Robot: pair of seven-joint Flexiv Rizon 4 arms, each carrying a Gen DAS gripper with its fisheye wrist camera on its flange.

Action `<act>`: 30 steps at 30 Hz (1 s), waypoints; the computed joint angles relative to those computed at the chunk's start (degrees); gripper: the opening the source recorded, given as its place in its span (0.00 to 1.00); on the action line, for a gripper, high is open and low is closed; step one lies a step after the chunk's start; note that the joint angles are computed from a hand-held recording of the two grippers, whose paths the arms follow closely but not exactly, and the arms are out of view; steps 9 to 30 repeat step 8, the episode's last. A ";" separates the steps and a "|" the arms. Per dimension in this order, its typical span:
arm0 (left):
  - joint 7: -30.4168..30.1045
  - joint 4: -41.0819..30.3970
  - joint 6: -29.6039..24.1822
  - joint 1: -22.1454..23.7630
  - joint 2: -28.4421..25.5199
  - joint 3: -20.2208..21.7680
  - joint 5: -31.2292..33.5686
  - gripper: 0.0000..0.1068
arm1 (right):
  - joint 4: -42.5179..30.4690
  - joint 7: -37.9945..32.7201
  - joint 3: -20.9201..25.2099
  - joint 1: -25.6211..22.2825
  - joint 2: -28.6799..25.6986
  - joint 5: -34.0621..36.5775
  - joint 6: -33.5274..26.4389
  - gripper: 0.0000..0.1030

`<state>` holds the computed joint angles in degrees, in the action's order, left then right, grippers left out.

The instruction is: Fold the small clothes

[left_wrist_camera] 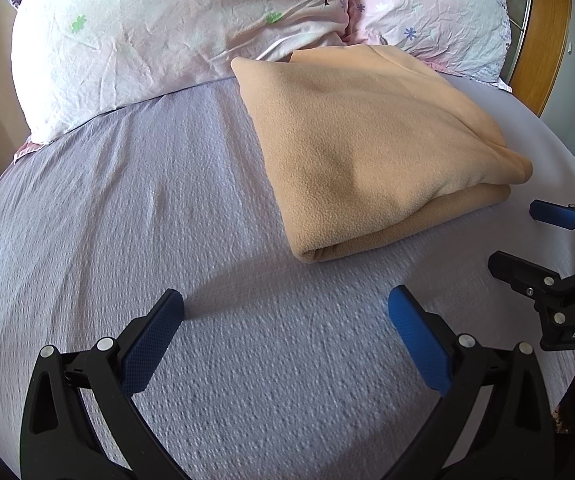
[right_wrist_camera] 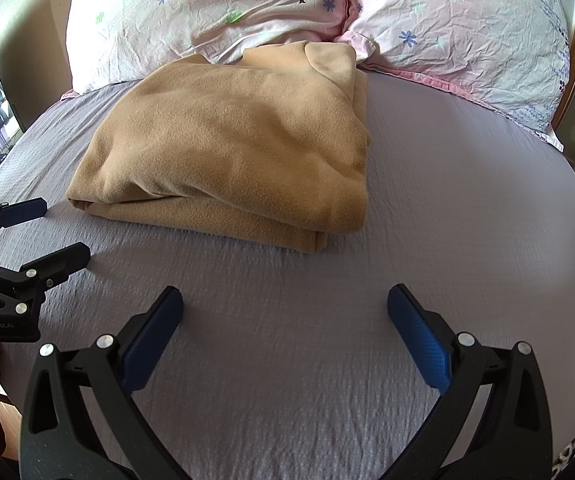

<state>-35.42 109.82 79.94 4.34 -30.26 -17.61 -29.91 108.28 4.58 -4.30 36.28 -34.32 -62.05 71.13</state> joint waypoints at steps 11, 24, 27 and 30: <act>0.00 0.14 0.11 0.16 0.02 -0.18 0.03 0.95 | 0.00 0.02 0.06 -0.06 0.00 -0.06 -0.01 0.98; 0.00 0.14 0.11 0.16 0.02 -0.18 0.03 0.95 | 0.00 0.02 0.06 -0.06 0.00 -0.06 -0.01 0.98; 0.00 0.14 0.11 0.16 0.02 -0.18 0.03 0.95 | 0.00 0.02 0.06 -0.06 0.00 -0.06 -0.01 0.98; 0.00 0.14 0.11 0.16 0.02 -0.18 0.03 0.95 | 0.00 0.02 0.06 -0.06 0.00 -0.06 -0.01 0.98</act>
